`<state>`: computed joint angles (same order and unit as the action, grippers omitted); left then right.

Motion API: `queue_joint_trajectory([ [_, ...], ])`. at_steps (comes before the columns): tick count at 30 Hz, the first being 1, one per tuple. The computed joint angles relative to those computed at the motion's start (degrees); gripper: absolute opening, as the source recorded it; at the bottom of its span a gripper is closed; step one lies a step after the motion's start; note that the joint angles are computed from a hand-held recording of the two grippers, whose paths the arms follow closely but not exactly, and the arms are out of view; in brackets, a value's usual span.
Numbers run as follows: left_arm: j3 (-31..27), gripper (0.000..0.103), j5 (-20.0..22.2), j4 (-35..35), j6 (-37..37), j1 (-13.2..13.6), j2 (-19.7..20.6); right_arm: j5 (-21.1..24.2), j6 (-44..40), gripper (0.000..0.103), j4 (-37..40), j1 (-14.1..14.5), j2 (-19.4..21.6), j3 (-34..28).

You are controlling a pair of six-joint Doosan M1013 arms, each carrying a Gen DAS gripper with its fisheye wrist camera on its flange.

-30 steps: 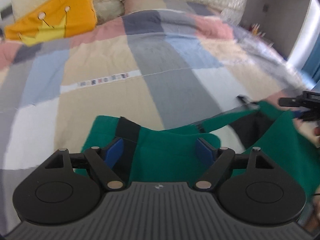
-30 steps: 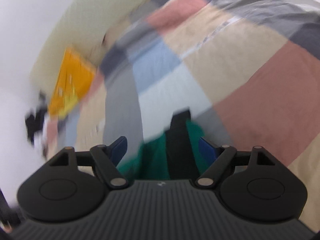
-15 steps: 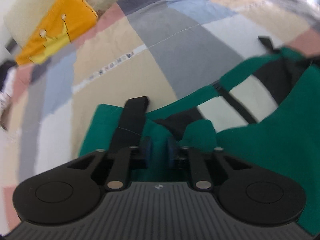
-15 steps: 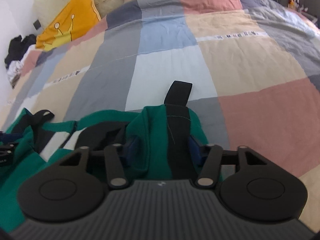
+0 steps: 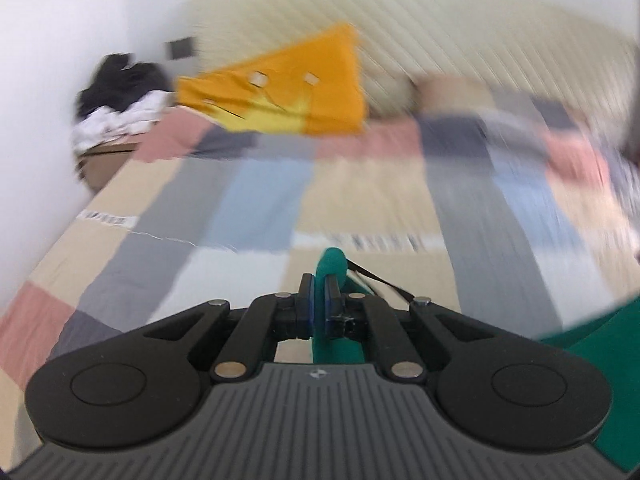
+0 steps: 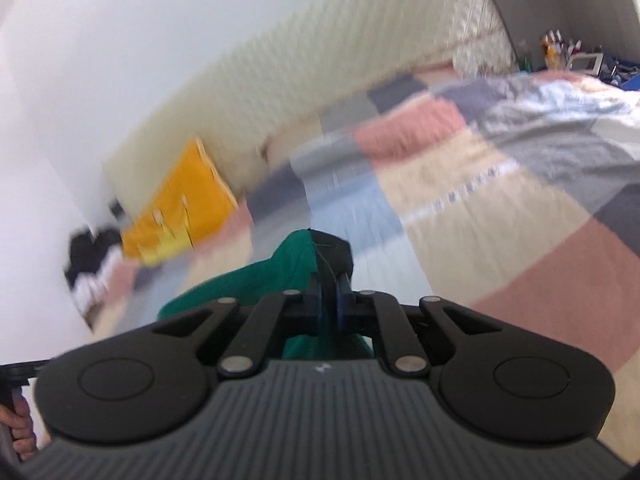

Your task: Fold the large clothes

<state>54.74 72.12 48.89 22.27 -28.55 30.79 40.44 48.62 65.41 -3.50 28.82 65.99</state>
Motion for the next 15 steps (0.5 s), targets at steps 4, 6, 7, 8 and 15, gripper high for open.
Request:
queue_joint_trajectory([
  [4, -1.3, 0.005, 0.9, 1.3, -3.1, 1.4, 0.4, -3.3, 4.5, 0.009, -3.8, 0.7, 1.6, -2.0],
  [6, -2.2, 0.005, 0.4, 0.5, -3.6, 2.2, 1.1, -3.7, 7.2, 0.009, -7.6, 1.2, 3.0, -3.6],
  [7, -3.1, 0.005, 0.7, 0.4, -2.8, 2.5, 1.8, -3.6, 8.9, 0.009, -10.2, 1.5, 3.6, -4.3],
  [8, -4.0, 0.005, 0.8, 0.2, -1.6, 2.8, 2.7, -3.5, 10.4, 0.009, -13.0, 1.8, 4.2, -5.1],
  [15, -7.8, 0.005, 3.0, -5.7, 5.8, 5.6, 8.5, -0.7, 20.7, 0.009, -32.3, 4.3, 8.0, -8.8],
])
